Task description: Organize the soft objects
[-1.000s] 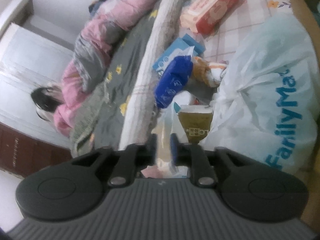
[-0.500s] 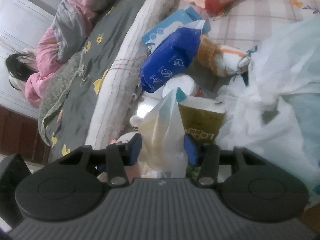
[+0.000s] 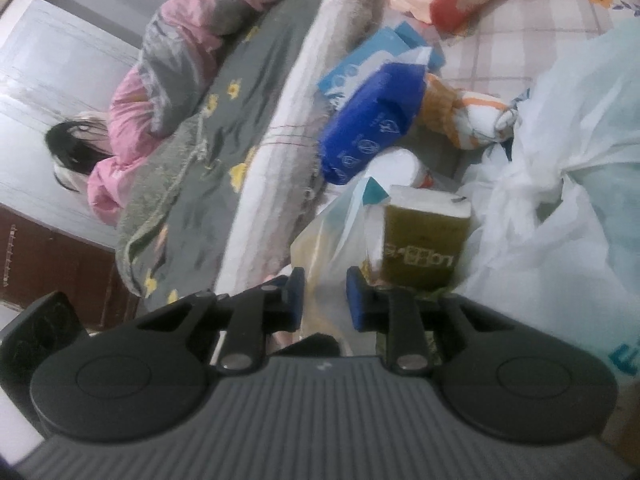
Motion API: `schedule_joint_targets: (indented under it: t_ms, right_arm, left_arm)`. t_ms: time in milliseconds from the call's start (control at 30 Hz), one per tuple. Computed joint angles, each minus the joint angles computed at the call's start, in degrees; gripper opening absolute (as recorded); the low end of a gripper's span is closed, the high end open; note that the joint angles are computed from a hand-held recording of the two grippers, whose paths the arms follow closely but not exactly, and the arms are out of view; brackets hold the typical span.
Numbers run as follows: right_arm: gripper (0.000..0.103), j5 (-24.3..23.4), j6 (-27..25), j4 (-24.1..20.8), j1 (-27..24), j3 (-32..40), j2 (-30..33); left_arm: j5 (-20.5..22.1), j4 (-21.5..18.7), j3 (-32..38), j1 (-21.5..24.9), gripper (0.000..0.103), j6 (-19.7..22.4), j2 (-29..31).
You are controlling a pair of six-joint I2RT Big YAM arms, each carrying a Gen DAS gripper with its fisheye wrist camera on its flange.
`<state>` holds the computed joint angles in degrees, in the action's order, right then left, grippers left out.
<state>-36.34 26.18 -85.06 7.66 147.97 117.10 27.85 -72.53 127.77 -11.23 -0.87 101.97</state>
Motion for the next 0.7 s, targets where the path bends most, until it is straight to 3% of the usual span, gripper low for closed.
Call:
schedule_joint_targets:
  t_ms: [333, 700]
  right_arm:
    - [0.020, -2.01, 1.75, 9.45, -3.64, -14.17, -11.33]
    - [0.020, -2.05, 4.33, 18.34, -13.25, -32.85, -24.78]
  left_arm:
    - [0.57, 0.00, 3.85, -4.14, 0.068, 1.52, -0.51]
    - [0.82, -4.37, 15.31, -12.26, 0.075, 2.45, 6.60]
